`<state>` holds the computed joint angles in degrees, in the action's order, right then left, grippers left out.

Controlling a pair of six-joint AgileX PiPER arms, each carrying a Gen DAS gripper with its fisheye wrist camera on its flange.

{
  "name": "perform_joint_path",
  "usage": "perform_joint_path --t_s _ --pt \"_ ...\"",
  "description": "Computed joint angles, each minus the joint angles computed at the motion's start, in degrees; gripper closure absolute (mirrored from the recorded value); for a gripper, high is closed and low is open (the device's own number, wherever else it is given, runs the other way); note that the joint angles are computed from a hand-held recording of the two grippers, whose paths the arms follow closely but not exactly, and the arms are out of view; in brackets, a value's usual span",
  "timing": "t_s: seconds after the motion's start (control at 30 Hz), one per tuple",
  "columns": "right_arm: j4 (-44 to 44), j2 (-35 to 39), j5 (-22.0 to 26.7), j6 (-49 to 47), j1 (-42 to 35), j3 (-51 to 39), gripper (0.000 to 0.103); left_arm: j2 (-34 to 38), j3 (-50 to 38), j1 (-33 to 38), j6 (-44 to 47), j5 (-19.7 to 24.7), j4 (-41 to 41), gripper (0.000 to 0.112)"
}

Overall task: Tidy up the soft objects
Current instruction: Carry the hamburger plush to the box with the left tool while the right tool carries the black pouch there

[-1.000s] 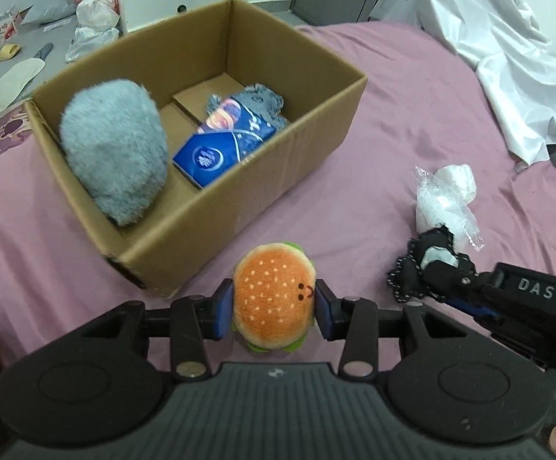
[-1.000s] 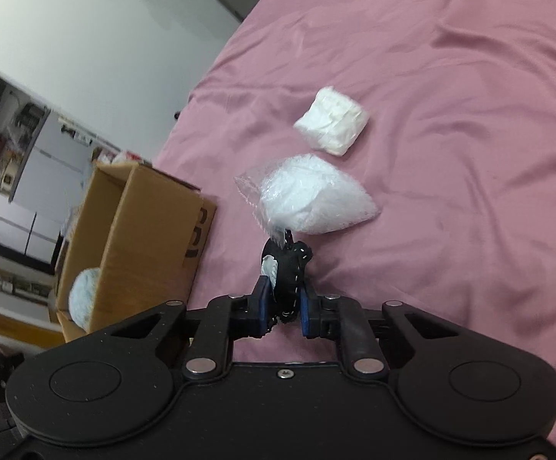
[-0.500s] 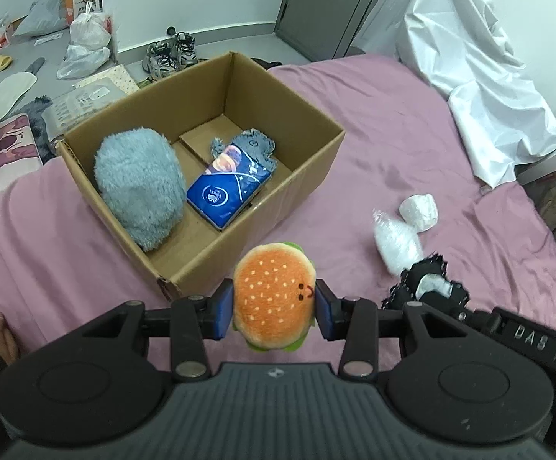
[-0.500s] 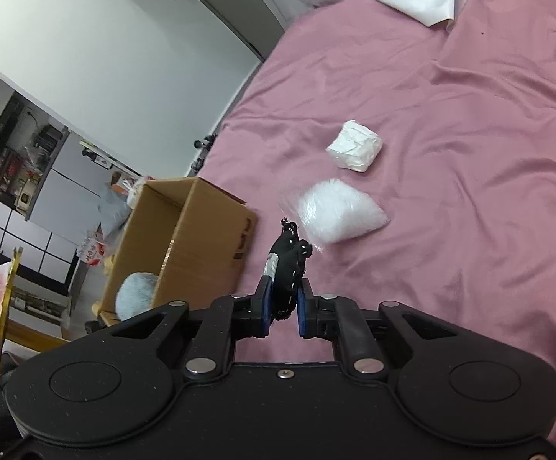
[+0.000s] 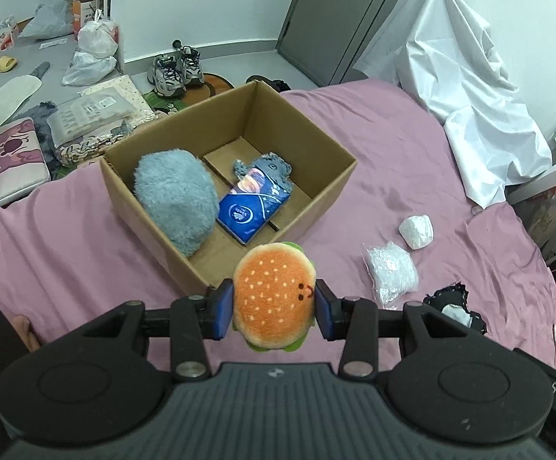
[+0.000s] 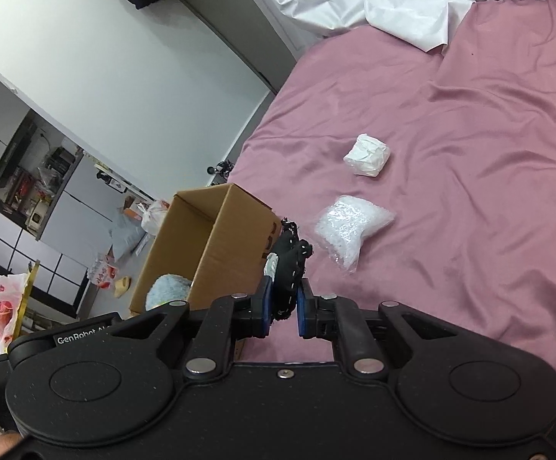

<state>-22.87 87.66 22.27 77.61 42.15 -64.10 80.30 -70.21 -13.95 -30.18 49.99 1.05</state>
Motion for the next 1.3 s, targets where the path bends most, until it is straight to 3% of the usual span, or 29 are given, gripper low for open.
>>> perform_joint_path --t_s 0.6,1.3 --pt "-11.20 1.96 6.16 10.65 4.84 -6.52 0.090 -0.27 -2.27 5.94 10.79 -0.12 -7.34 0.070" --pt "-3.54 14.13 12.33 -1.26 4.84 -26.49 0.090 7.93 -12.06 13.84 20.53 2.22 -14.32 0.070"
